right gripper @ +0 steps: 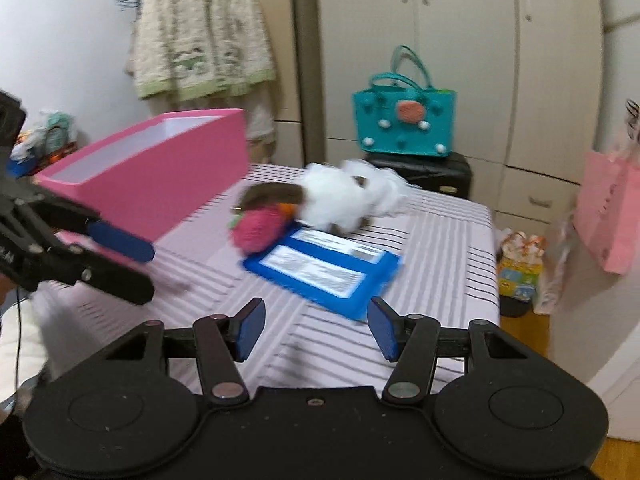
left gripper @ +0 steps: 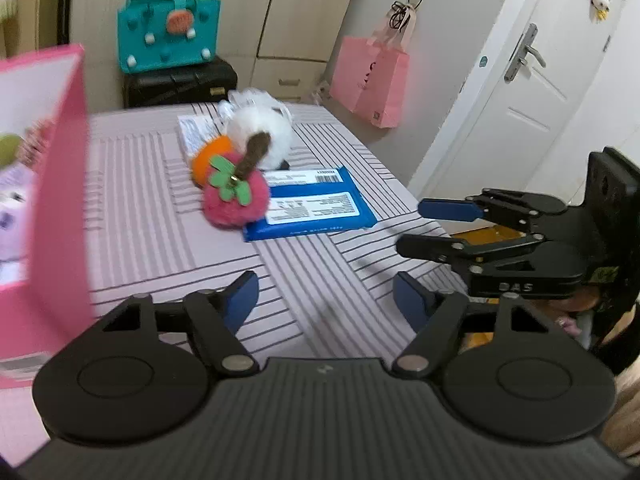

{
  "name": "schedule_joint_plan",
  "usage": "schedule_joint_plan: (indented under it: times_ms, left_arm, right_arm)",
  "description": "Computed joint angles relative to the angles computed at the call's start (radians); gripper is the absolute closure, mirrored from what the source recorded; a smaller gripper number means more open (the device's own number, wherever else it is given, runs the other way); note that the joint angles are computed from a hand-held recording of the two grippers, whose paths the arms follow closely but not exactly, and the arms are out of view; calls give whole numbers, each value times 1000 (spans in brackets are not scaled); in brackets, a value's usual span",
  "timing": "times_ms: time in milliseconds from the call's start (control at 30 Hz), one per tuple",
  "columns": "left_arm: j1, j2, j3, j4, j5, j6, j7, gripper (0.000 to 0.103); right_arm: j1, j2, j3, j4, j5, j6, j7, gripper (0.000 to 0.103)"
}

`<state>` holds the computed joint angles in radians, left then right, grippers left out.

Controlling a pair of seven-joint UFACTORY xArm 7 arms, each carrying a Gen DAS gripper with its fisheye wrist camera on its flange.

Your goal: Organize soft objects

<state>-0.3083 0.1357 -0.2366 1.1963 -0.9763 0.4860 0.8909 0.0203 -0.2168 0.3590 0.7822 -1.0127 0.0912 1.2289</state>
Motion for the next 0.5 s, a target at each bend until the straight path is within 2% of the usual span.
schedule_joint_plan:
  times_ms: [67,167,333,500]
  left_arm:
    - [-6,55,-5,46,8,4,-32,38]
    - [-4,119,-23,97,20,-14,-84,44]
    - [-3,182,-67,137,33,-118,-120,46]
    - [-25,219,-78,151,134,-246,-216,46]
  right_arm:
    - [-45,32,17,21,-76,2,84,41]
    - [-63,77,6,59,-208,8,215,41]
    - [-37,139,-42,118,-363,5,370,41]
    - [16,194,-106,158,-365,-4,386,41]
